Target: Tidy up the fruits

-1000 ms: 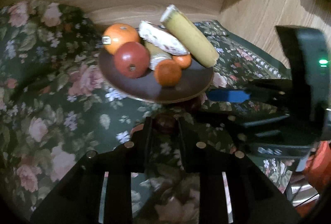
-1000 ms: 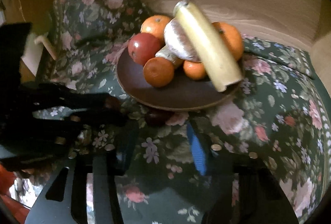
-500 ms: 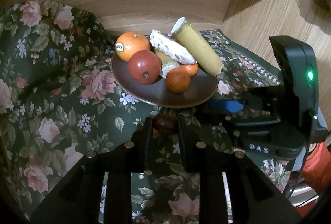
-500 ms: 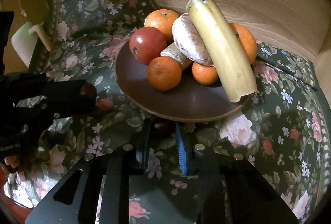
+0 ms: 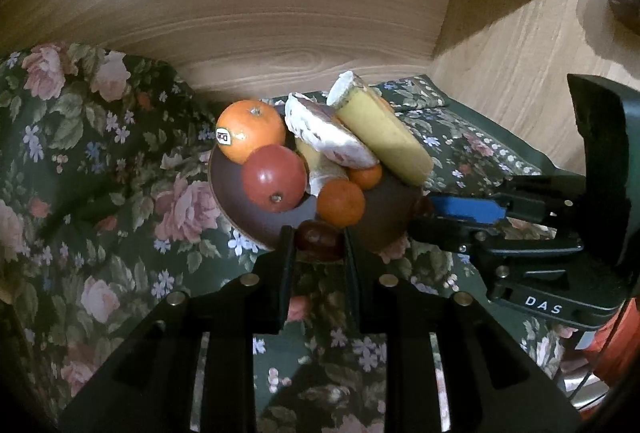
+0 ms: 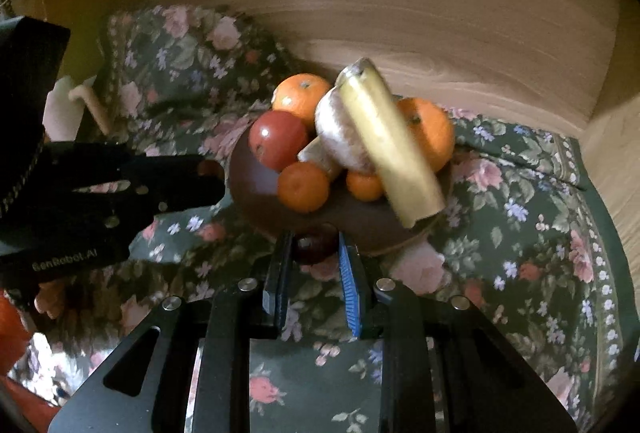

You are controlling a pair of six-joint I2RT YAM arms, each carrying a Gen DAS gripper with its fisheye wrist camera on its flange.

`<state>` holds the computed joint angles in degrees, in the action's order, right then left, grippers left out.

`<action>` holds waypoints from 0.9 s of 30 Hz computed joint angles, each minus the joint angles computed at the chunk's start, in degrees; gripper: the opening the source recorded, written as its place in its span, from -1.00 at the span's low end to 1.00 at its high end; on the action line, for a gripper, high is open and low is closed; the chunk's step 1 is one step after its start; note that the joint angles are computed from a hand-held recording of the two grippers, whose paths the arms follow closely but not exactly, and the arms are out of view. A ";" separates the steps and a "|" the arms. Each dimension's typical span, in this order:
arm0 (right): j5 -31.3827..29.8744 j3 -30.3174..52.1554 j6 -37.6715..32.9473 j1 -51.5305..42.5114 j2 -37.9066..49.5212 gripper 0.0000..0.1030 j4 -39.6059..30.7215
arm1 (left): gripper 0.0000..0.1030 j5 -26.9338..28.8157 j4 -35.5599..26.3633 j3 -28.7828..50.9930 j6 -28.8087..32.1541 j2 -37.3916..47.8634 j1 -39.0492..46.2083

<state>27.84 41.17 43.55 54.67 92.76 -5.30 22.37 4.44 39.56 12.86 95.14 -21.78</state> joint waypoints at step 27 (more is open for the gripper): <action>1.42 -2.32 0.09 -2.35 -2.77 -0.26 1.59 | -0.33 -2.74 1.50 -2.11 -3.20 -4.00 -0.39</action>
<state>29.26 38.85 43.64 52.32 89.99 -3.71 19.63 5.94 37.46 9.66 91.14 -22.17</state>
